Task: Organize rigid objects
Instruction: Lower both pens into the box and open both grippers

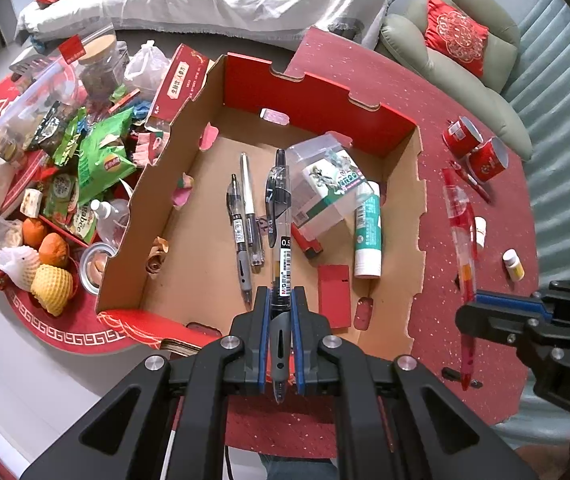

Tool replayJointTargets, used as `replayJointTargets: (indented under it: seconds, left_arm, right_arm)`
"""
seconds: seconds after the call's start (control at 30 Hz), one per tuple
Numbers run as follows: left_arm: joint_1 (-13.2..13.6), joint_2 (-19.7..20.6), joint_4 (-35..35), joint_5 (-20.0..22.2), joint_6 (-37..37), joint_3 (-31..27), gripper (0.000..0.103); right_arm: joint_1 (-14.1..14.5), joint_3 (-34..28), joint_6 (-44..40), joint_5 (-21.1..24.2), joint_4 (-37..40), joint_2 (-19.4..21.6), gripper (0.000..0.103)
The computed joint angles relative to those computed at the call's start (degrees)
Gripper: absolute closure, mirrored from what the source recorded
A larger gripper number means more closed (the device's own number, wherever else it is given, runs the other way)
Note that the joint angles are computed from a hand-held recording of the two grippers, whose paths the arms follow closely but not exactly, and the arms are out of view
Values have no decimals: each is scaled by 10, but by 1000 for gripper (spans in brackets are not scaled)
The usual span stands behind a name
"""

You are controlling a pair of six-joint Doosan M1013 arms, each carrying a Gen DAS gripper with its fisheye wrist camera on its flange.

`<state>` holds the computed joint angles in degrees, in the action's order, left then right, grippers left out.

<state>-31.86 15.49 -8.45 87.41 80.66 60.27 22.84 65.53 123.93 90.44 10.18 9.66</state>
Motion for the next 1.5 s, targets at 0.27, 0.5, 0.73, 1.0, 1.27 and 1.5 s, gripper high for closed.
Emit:
replayJointTargets:
  seconds: [0.27, 0.5, 0.73, 1.0, 1.27, 1.5]
  left_arm:
    - [2, 7, 8, 7, 5, -6, 93]
    - [3, 12, 17, 12, 14, -11, 93]
    - [2, 21, 21, 20, 25, -20, 93]
    - [3, 29, 20, 24, 35, -29, 93]
    - [2, 33, 21, 30, 39, -30, 93]
    - [4, 36, 30, 35, 35, -29, 93]
  right_arm:
    - [4, -16, -11, 5, 4, 15, 92]
    - [4, -20, -10, 6, 4, 20, 92]
    - [1, -17, 2, 7, 7, 21, 92]
    - [-1, -17, 9, 8, 2, 22, 92]
    - [-1, -19, 6, 10, 5, 26, 92]
    - [-1, -19, 6, 9, 11, 31, 92]
